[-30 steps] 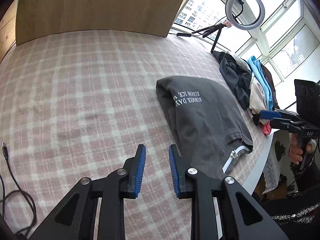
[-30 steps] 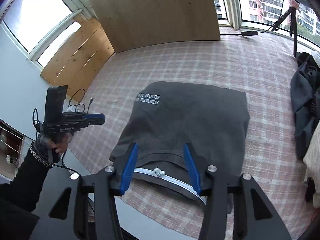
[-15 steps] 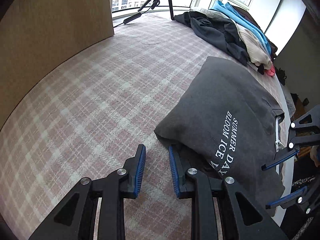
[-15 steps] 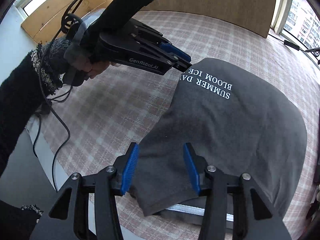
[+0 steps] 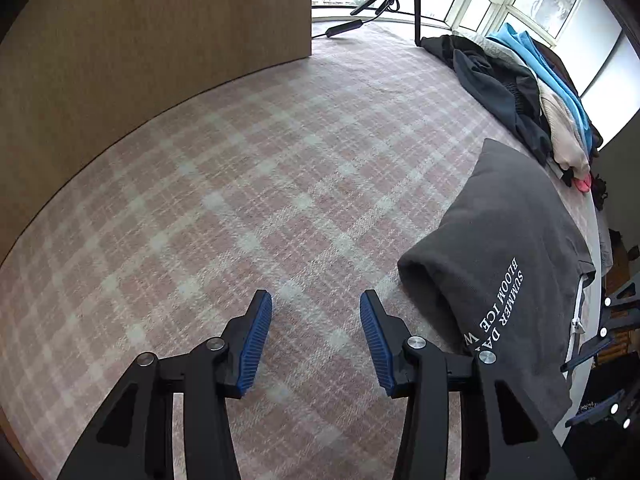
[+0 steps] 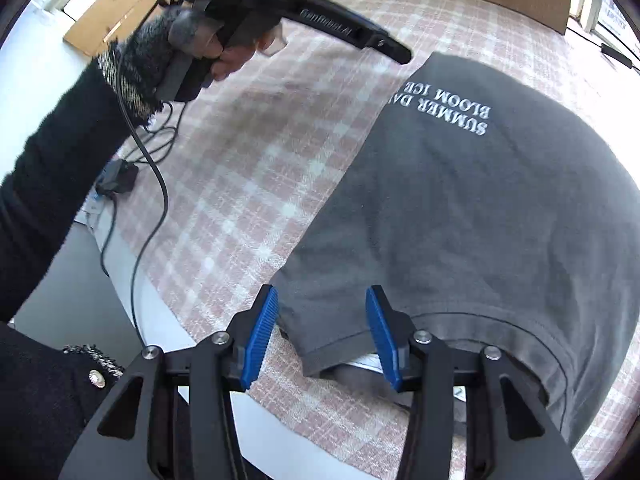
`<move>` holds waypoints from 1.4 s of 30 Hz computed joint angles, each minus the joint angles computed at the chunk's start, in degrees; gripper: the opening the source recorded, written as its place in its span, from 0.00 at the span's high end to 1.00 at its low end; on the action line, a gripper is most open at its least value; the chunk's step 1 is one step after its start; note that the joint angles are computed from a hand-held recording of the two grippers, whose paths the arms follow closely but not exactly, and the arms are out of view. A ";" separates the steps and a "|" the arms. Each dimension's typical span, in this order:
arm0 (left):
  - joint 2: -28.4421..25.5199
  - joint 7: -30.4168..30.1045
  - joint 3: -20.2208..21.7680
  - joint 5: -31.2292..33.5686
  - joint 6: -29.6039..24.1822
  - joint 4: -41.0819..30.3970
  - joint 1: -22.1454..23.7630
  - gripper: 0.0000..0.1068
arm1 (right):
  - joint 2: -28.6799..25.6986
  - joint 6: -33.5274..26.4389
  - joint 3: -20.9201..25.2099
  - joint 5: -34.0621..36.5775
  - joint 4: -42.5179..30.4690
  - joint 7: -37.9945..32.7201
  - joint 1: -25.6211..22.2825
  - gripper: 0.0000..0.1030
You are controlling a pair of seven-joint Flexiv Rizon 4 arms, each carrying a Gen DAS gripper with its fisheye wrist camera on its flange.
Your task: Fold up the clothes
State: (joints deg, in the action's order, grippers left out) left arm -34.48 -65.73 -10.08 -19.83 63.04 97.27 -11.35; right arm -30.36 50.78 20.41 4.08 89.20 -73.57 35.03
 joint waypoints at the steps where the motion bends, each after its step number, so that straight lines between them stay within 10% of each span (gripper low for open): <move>1: 1.22 1.48 -0.70 -2.78 1.23 1.66 0.04 0.59 | 1.55 3.07 -1.58 -0.77 1.93 1.63 -0.07 0.56; 8: 3.15 12.32 -14.41 -16.15 7.22 5.84 3.93 0.59 | 1.72 14.31 -9.82 -9.26 4.73 16.10 -3.44 0.80; 16: -0.33 -0.56 -4.98 -11.38 -0.03 1.34 -2.14 0.63 | -5.72 10.05 -5.22 -7.34 -1.25 11.67 -7.61 0.86; 21: 2.07 8.90 -13.42 -18.02 8.41 4.36 0.82 0.63 | -4.62 15.59 -4.88 -6.03 -1.27 10.85 -8.59 0.86; 27: -6.96 0.90 -6.86 -11.14 1.09 -5.93 -4.88 0.99 | -10.09 11.35 -4.30 -6.81 -6.72 7.23 -8.59 1.00; 31: -4.63 0.47 -10.72 -16.97 4.80 -0.93 -1.44 1.00 | -6.98 12.66 -1.80 -0.08 -4.15 6.58 -12.80 0.99; 36: 1.93 -0.40 -10.13 -13.81 8.37 3.44 -3.10 0.88 | 2.63 20.99 -6.66 -1.77 7.33 10.92 -13.94 0.99; 42: 1.14 -0.47 -14.21 -15.75 11.12 1.14 -7.49 0.67 | -0.64 10.11 0.58 5.43 1.37 -0.38 -21.75 0.95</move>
State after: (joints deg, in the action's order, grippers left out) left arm -33.34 -66.20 -24.29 -35.58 74.16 98.41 -18.83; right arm -31.00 60.89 20.99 9.51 90.58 -73.94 13.28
